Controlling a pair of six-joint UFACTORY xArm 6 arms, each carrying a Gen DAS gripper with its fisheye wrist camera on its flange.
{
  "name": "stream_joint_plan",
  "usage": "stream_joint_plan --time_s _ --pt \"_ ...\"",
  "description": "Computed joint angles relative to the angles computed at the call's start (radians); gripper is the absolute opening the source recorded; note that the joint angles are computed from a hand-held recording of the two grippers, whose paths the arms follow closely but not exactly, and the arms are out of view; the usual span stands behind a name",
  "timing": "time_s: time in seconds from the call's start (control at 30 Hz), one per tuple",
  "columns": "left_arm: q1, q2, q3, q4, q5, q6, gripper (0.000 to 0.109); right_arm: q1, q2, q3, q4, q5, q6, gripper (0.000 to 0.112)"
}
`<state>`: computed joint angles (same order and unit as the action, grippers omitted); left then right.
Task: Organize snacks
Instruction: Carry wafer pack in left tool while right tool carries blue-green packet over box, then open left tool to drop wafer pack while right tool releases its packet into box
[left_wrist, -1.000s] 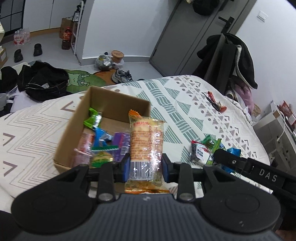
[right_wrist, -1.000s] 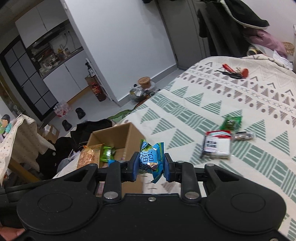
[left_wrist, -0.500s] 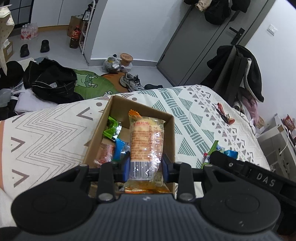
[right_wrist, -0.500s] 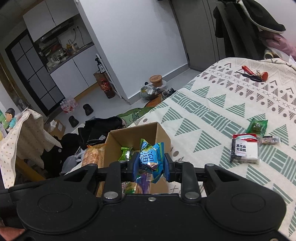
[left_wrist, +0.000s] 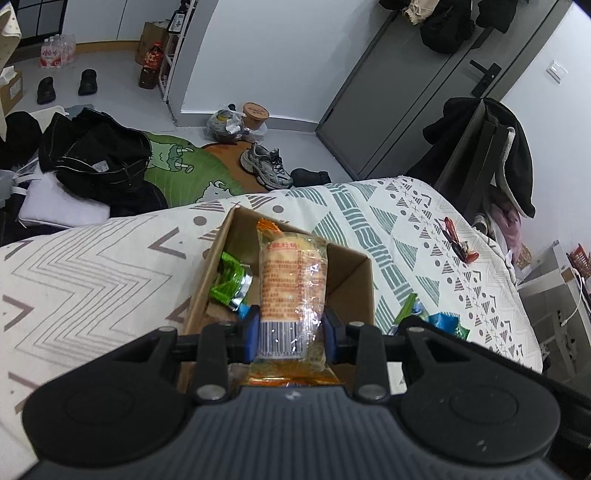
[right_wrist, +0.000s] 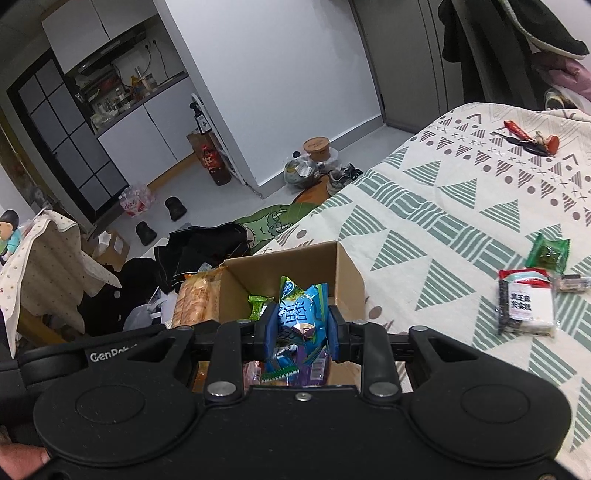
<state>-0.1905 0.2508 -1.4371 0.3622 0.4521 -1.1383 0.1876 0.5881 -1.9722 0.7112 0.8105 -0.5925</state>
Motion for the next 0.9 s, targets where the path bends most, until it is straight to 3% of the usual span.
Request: stream_joint_plan --time_s 0.2,0.23,0.53,0.63,0.67,0.7,0.8,0.9 --pt "0.011 0.056 -0.063 -0.031 -0.034 0.044 0.033 0.005 0.066 -0.102 -0.035 0.018 0.051 0.027" --pt "0.013 0.060 -0.069 -0.005 -0.037 0.016 0.037 0.004 0.077 -0.119 -0.038 0.022 0.060 0.027" --pt "0.026 0.018 -0.036 0.020 0.044 -0.033 0.051 0.003 0.204 -0.328 -0.042 0.105 0.130 0.027" --pt "0.024 -0.002 -0.026 0.044 0.078 -0.059 0.061 0.000 0.245 -0.411 -0.012 0.144 0.134 0.038" --pt "0.023 -0.010 -0.021 0.055 0.087 -0.070 0.063 -0.001 0.248 -0.421 -0.014 0.147 0.140 0.048" --pt "0.021 -0.017 -0.018 0.065 0.099 -0.079 0.069 -0.002 0.236 -0.404 -0.010 0.134 0.132 0.051" --pt "0.010 -0.028 -0.025 0.099 0.142 -0.105 0.079 -0.014 0.222 -0.391 -0.012 0.145 0.128 0.055" --pt "-0.009 -0.023 -0.063 0.114 0.234 -0.105 0.079 -0.032 0.188 -0.341 -0.009 0.150 0.110 0.058"
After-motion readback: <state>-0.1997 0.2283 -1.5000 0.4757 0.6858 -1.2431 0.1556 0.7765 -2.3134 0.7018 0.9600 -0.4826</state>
